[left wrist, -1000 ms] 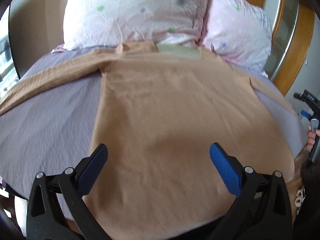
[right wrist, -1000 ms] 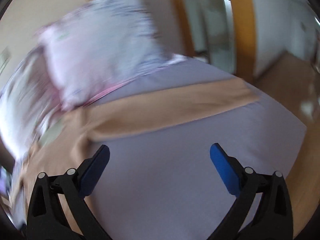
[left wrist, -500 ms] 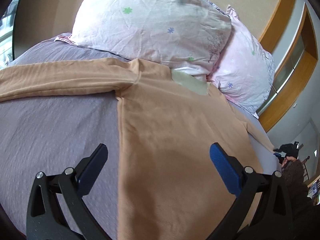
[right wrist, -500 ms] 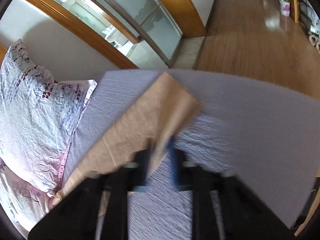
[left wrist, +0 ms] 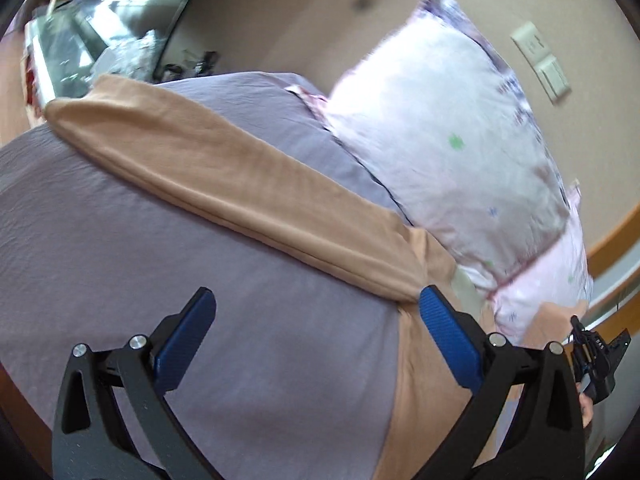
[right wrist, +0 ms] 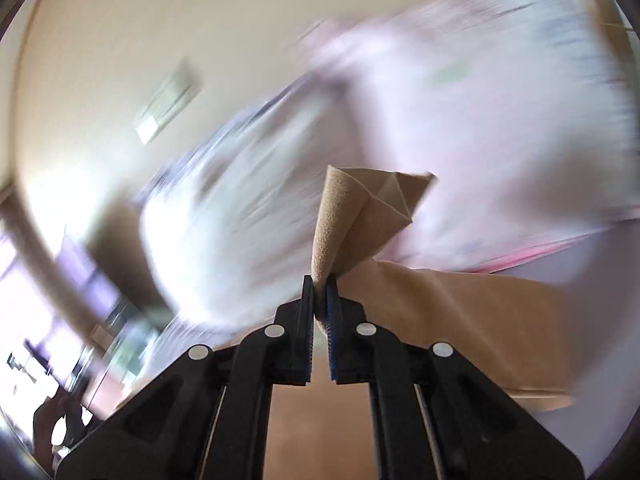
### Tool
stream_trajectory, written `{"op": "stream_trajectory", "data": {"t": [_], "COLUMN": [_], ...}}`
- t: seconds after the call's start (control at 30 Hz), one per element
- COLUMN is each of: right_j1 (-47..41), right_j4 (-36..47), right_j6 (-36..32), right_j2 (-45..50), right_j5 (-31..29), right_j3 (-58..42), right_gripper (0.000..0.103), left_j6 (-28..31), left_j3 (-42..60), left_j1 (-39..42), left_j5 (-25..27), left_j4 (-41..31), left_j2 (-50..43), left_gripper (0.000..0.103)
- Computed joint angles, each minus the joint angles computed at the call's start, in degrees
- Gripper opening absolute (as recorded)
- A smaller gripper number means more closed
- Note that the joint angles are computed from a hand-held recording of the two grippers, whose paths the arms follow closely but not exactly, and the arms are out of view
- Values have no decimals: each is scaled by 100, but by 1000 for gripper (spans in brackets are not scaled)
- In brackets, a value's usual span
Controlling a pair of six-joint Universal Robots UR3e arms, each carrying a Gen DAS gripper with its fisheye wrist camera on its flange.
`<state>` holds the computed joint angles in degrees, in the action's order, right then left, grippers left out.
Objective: Fold small clothes
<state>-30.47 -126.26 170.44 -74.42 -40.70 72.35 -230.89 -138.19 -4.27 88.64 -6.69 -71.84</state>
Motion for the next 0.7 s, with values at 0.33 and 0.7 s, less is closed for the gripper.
{"op": "stream_trajectory", "data": {"t": [0.33, 0.7], "right_j1": [1363, -490], "right_j4": [1136, 1670], "right_j6": [-887, -1924], "right_j2": [689, -1004], "right_j5": [-300, 575], "right_j3": [-230, 1749], "right_gripper": [49, 67], "left_j6": [371, -275], "left_j3": [-652, -526], "left_j1": [1959, 2528], "left_j5": [-1171, -825], "left_j4": [-772, -579], "left_j2": [1025, 551], "left_gripper": [101, 44]}}
